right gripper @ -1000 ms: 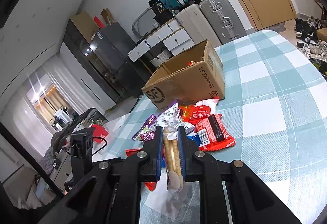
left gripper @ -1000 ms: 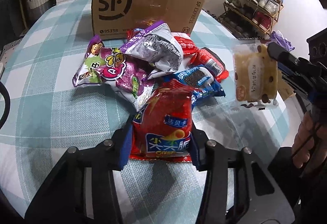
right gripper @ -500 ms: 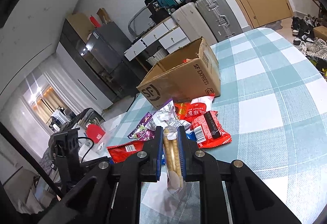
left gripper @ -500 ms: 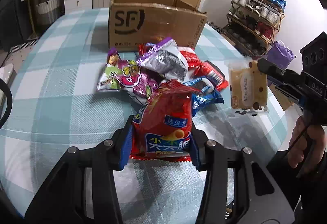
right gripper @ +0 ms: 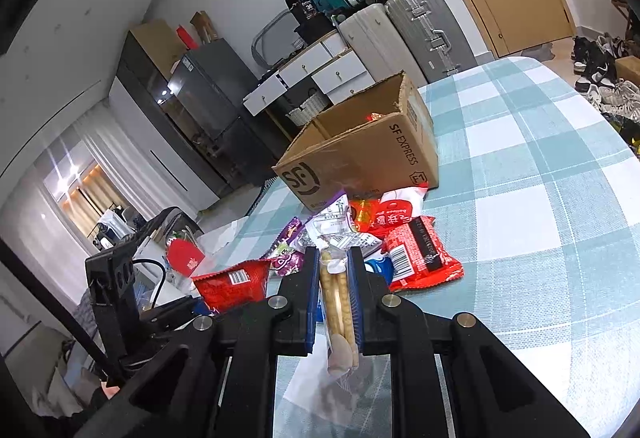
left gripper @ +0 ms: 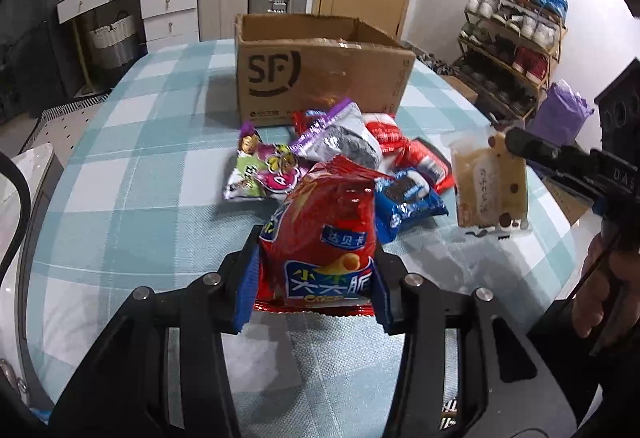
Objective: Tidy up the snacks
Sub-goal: 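Lift the bread pack with the right gripper while the left gripper grasps the red chip bag, then carry the chip bag into the box with the left gripper while the right drops the bread pack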
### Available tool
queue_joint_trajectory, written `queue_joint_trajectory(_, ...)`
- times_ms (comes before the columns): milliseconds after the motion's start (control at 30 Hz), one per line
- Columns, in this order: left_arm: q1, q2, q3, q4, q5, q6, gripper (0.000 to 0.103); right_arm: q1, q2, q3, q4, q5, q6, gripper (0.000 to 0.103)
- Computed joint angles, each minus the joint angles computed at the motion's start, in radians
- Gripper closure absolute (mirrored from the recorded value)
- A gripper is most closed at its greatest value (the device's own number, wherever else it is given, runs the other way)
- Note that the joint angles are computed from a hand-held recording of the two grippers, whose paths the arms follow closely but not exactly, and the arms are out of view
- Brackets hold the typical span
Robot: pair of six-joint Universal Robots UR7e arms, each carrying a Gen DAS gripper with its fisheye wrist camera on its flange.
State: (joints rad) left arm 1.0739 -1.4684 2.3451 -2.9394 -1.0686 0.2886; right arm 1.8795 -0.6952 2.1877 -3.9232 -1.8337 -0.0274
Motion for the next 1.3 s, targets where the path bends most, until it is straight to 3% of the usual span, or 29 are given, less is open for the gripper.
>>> queue_joint_trajectory(333, -0.046, -0.079, -0.063, 0.14, -0.011, -0.034, 0.06, 0.053, -0.047, -0.023, 0.058, -0.022, 0.013, 0.089)
queue_joint_trajectory(667, -0.129, -0.075, -0.254, 0.331, -0.004, -0.073, 0.059, 0.143, -0.132, -0.142, 0.221, -0.021, -0.016, 0.089)
queue_joint_trajectory(967, -0.165, 0.065, -0.487, 0.429, 0.031, -0.072, 0.059, 0.182, -0.167, -0.315, 0.418, -0.064, -0.018, 0.089)
queue_joint_trajectory(1167, -0.149, 0.213, -0.667, 0.491, 0.042, -0.06, 0.059, 0.152, -0.16, -0.413, 0.485, -0.024, 0.031, 0.089)
queue_joint_trajectory(1300, -0.122, 0.322, -0.782, 0.501, 0.064, -0.062, 0.059, 0.133, -0.13, -0.515, 0.561, -0.042, 0.014, 0.089)
